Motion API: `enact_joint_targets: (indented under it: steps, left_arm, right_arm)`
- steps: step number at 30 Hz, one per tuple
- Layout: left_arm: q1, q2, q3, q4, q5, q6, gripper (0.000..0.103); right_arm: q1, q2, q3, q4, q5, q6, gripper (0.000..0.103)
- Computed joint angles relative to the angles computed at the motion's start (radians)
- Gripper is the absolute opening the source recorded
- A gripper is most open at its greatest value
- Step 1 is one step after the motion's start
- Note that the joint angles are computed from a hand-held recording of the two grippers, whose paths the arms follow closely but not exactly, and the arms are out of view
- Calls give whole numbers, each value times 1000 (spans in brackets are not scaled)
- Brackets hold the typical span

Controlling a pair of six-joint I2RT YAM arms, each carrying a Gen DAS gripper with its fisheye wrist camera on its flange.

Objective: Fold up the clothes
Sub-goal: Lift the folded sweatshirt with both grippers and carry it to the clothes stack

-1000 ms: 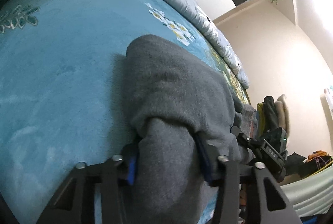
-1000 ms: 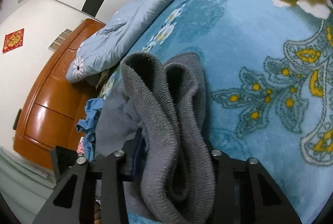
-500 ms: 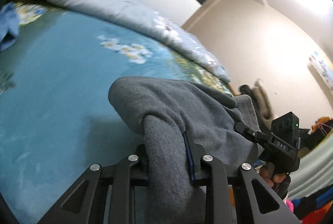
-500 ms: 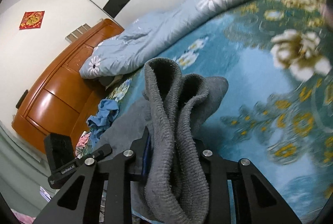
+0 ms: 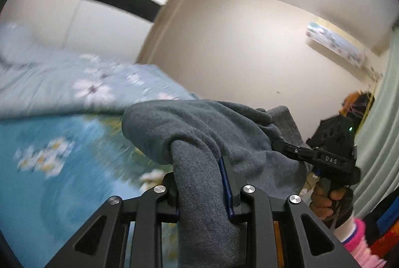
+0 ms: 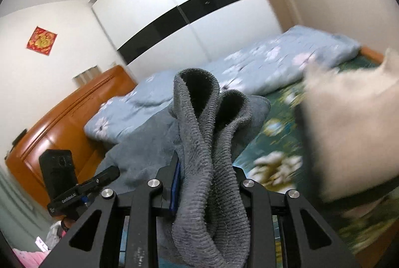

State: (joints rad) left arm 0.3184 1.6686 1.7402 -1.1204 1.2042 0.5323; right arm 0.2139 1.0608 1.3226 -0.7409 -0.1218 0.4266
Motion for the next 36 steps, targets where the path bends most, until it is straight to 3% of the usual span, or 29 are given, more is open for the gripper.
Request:
enact_joint_targets:
  steps: [2,6,11,17,22,26,29,31,33,36]
  left_arm:
    - [-109,-37,-10,166,-46,-171,27]
    - [-320,-65,-19,393,-178,-386,27]
    - [-550,-69,-36,517,-345,-492,26]
    - [-754,-18,-57,701,-471,-615,26]
    - [-843,63,-79,684,-510,-560,26]
    - [-851,118,-86,671,-529,-553,28]
    - [-846,111,-88,673,-524,-531,30]
    - [-842,100,-90,678,-520,-521,34]
    - [-819,75,-114,707,-498,-538,53]
    - [-771,61,-128,743,-487,-586,64]
  right_arm:
    - [-131,22,106,-98,-58,-77,30]
    - [-398,98,275,-232,-182,-181,30]
    - [-661,230,432,-331,-262,-356,30]
    - [-914,377,538,-312,-421,-485,30]
    - [-1065,444,437,-214,-551,-514,31]
    - [-1106,532,338,-166,-527,-520,35]
    - [-1177,537,263,-86,-659,-476,38]
    - [-1207,538,252,-83,-708,-469,38]
    - [-1203,524,257,-103,-680,-475,39]
    - [-1210,499,264,-112,-661,-447,50]
